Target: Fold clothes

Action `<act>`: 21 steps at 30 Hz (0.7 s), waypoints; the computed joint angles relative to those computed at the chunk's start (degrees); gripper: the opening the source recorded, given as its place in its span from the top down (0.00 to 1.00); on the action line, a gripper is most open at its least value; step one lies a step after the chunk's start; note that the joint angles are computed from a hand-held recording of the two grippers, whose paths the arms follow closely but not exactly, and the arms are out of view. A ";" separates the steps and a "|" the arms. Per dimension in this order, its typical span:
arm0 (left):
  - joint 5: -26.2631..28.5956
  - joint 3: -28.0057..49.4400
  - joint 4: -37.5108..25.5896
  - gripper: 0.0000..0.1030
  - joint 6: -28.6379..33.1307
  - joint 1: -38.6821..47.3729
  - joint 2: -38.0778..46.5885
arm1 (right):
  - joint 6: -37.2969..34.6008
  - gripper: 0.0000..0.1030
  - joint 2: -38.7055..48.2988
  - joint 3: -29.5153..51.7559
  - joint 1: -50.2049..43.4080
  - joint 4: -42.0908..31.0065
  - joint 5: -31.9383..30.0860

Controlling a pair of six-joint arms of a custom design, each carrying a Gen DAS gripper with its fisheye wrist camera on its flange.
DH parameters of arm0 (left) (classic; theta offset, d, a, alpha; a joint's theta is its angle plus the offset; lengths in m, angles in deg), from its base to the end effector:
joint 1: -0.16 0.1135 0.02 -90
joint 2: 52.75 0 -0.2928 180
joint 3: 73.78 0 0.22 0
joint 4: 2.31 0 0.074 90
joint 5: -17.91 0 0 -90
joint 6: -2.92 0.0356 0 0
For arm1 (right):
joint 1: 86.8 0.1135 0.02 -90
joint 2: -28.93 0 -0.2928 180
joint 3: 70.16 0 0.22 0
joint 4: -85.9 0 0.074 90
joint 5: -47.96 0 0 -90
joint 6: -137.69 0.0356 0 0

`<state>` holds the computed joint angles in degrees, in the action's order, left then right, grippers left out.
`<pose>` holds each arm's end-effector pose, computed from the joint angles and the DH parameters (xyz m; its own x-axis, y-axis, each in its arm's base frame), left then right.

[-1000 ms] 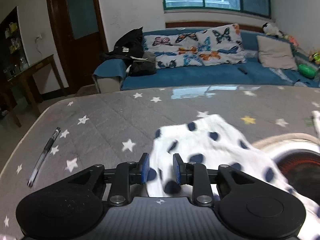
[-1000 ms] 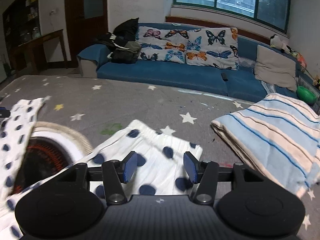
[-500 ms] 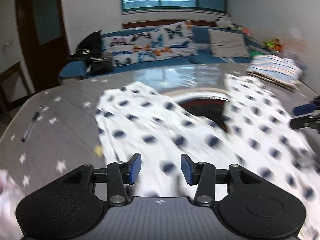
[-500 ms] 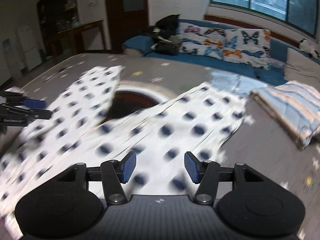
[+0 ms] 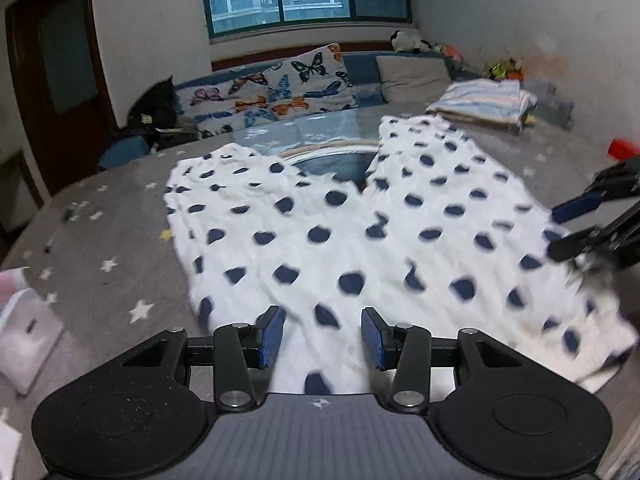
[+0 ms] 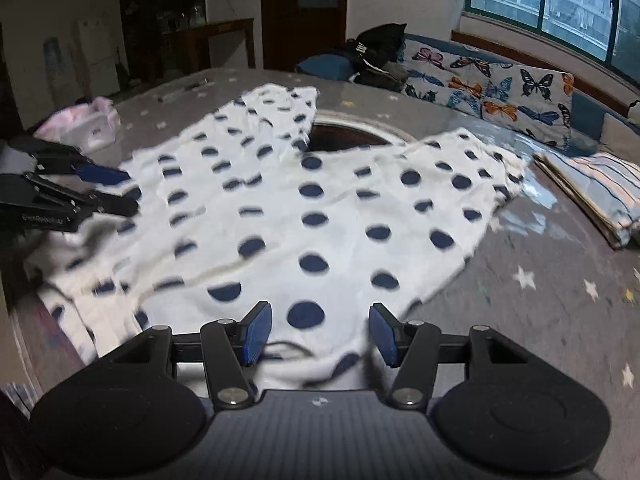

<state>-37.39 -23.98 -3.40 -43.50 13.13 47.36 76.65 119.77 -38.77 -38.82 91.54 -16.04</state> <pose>0.2738 0.0423 0.1518 -0.4403 0.4802 -0.7586 0.6421 0.7590 0.1078 0.1446 0.1372 0.1313 -0.7121 -0.1402 -0.6879 -0.1710 0.9850 -0.0237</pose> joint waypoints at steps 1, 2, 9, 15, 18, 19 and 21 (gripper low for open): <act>-0.08 -0.90 0.98 0.54 0.76 0.44 0.05 | 0.78 0.45 -0.04 -0.71 0.74 0.03 0.61; -0.04 -1.59 1.63 0.54 1.31 0.87 0.02 | 1.40 0.44 -0.65 -0.99 1.25 -0.63 1.08; 3.07 -2.56 -0.76 0.53 1.17 2.97 -3.06 | 5.19 0.44 -7.01 0.27 6.39 -6.64 4.48; 3.02 -5.72 2.28 0.53 3.48 3.45 -2.89 | 9.09 0.44 -3.06 1.35 12.58 -7.81 4.57; 2.92 -8.32 6.71 0.51 5.61 4.71 -2.08 | 13.95 0.44 -1.50 0.66 15.48 -9.42 5.40; 3.07 -8.98 7.77 0.51 6.36 5.21 -1.93 | 14.96 0.44 -2.12 0.43 16.02 -10.15 5.76; 3.70 -8.87 6.84 0.51 6.97 6.13 -2.40 | 16.18 0.44 -3.98 0.51 16.91 -12.24 6.79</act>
<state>-33.69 -32.85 3.44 -36.54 19.26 44.96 92.83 115.79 -38.26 -21.91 79.31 -9.25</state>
